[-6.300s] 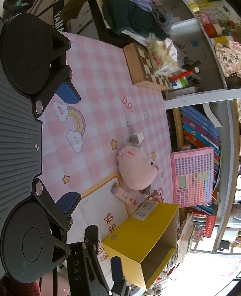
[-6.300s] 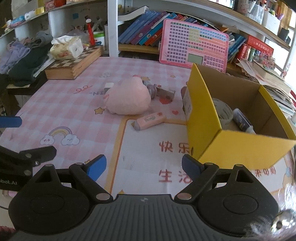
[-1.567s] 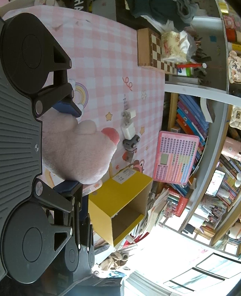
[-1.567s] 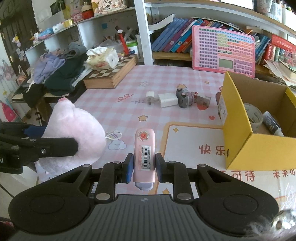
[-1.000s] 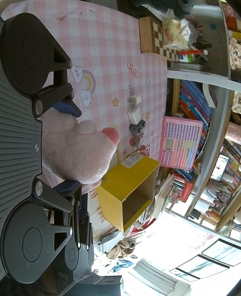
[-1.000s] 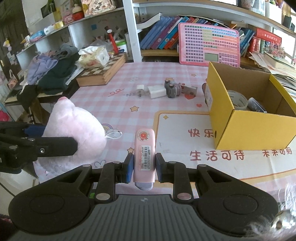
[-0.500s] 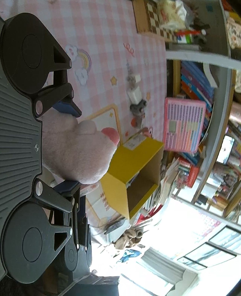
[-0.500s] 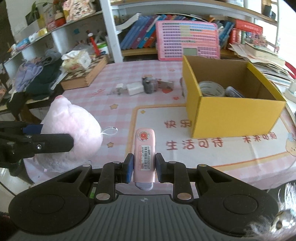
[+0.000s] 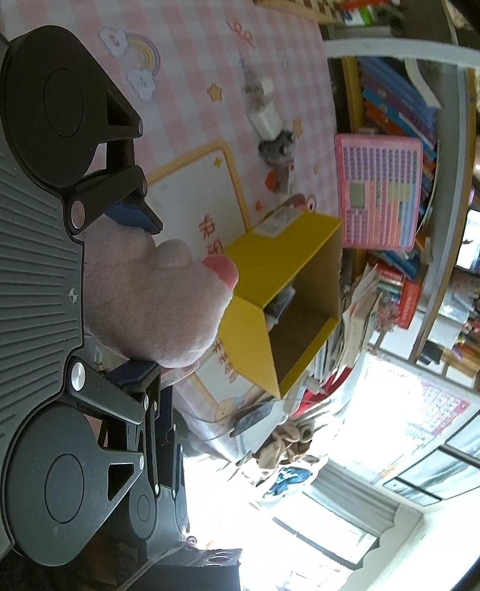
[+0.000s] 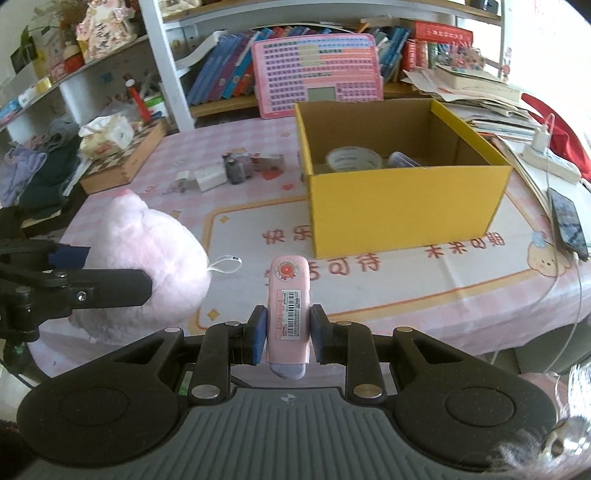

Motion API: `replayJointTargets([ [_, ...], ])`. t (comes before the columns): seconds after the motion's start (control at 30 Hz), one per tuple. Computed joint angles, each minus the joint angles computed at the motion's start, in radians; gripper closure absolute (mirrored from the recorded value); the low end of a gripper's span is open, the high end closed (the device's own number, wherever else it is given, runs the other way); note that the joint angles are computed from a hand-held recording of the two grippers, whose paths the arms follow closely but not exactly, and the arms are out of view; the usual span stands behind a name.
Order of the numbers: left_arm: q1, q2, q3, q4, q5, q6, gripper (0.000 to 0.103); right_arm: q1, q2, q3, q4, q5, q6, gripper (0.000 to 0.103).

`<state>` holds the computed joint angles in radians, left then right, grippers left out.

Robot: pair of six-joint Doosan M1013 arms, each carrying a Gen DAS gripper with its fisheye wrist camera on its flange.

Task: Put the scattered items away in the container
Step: 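Lift the plush pig and pink eraser and carry both over the yellow box, then lower the pig and eraser into the box and open both grippers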

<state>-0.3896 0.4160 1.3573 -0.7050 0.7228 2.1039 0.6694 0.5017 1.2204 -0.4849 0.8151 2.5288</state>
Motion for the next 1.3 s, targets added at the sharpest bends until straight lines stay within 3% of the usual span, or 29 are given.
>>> replayJointTargets([
  [0.6,-0.064,0.103,-0.163,0.029,0.071,0.0,0.031,-0.077,-0.05,0.071,-0.01,-0.014,0.044,0.08],
  [1.03,-0.103,0.163,-0.27,0.087,0.024,-0.091,0.031,-0.156,-0.054,0.068,0.034,-0.093,-0.097,0.08],
  [1.3,-0.125,0.18,-0.302,0.131,-0.049,-0.148,0.031,-0.198,-0.052,0.062,0.085,-0.158,-0.221,0.08],
])
